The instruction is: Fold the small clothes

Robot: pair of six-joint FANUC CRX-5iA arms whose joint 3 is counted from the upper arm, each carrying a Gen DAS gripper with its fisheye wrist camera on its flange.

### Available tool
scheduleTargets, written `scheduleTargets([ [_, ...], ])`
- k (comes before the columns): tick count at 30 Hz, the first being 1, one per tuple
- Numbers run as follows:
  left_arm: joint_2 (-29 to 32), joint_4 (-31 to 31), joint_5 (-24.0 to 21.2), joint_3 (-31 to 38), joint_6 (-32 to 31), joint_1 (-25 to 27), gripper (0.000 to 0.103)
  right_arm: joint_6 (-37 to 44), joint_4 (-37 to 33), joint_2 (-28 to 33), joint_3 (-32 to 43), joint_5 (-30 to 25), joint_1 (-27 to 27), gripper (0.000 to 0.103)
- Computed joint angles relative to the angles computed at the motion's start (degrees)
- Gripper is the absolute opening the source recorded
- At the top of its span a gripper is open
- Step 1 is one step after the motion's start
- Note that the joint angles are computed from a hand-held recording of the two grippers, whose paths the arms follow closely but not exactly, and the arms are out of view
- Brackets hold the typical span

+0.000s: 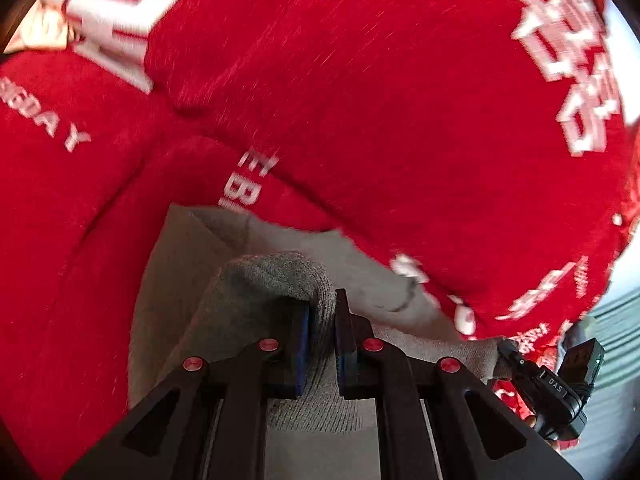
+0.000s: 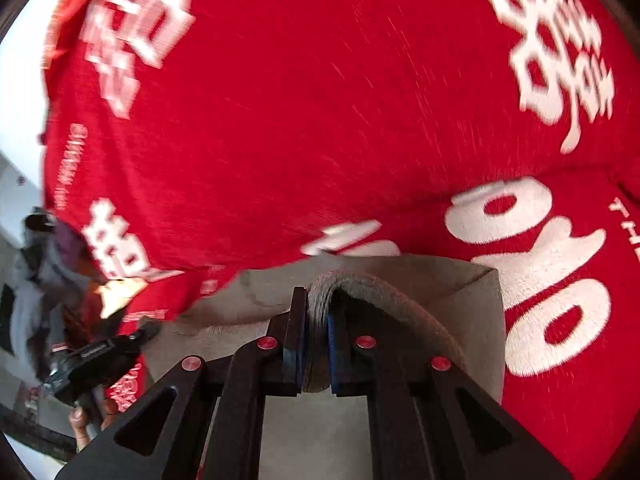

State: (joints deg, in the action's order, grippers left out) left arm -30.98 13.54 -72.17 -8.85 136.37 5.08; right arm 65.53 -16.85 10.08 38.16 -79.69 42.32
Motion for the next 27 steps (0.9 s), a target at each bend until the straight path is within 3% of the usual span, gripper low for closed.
scheduleTargets([
  [2, 0.85, 1.89, -0.34, -2.08, 0.1, 1.39, 0.013, -0.75, 0.07, 2.78, 1.1, -1.97, -0.67, 0.011],
  [3, 0.76, 3.58, -0.04, -3.71, -0.08, 2.5, 0.026, -1.55, 0.05, 4.01, 1.87, -3.18, -0.98, 0.013],
  [4, 0.06, 5.8, 0.97, -5.63, -0.68, 3.78, 0.048, -2.92, 0.6, 5.41, 2.93, -4.82, -1.12, 0.014],
  [6, -3.41, 13.39, 6.23, -11.56, -3.24, 7.15, 0.073, -4.68, 0.15, 8.03, 5.91, -8.37, -1.85, 0.018],
  [9, -4.71, 14.42, 6.59, -11.27, -0.95, 8.79, 0.092, -5.85, 1.52, 9.29, 8.12, -10.02, -2.05, 0.031],
  [14, -8.19, 13.97, 3.81, -7.83, -2.02, 12.14, 0.092, -6.22, 5.16, 5.96, 7.41, -8.04, -1.93, 0.054],
  [16, -6.28, 4.31, -0.71, -0.71, -0.3, 7.25, 0.092, -4.62, 6.32, 1.88, 3.83, -5.27, -1.79, 0.065],
  [18, -1.47, -6.55, -6.89, 7.13, 0.58, -1.74, 0.092, -1.92, 11.11, -1.46, -0.19, -3.07, 0.14, 0.07],
  [20, 2.04, -9.28, -9.03, 9.86, -0.05, -7.0, 0.092, -0.74, 15.58, -2.0, -1.78, -3.6, 2.33, 0.07],
  [22, 5.14, -9.01, -7.57, 10.57, -1.12, -11.03, 0.092, -0.16, 15.61, -0.62, -0.74, -6.19, 3.59, 0.07],
  [25, 13.59, -16.16, -9.76, 17.15, -3.77, -19.91, 0.092, 3.04, 17.01, 1.64, 0.7, -7.65, 6.82, 0.07],
  [27, 17.64, -17.72, -11.79, 19.1, -7.07, -21.55, 0.092, 6.84, 20.22, 4.33, 2.26, -9.67, 9.94, 0.07],
])
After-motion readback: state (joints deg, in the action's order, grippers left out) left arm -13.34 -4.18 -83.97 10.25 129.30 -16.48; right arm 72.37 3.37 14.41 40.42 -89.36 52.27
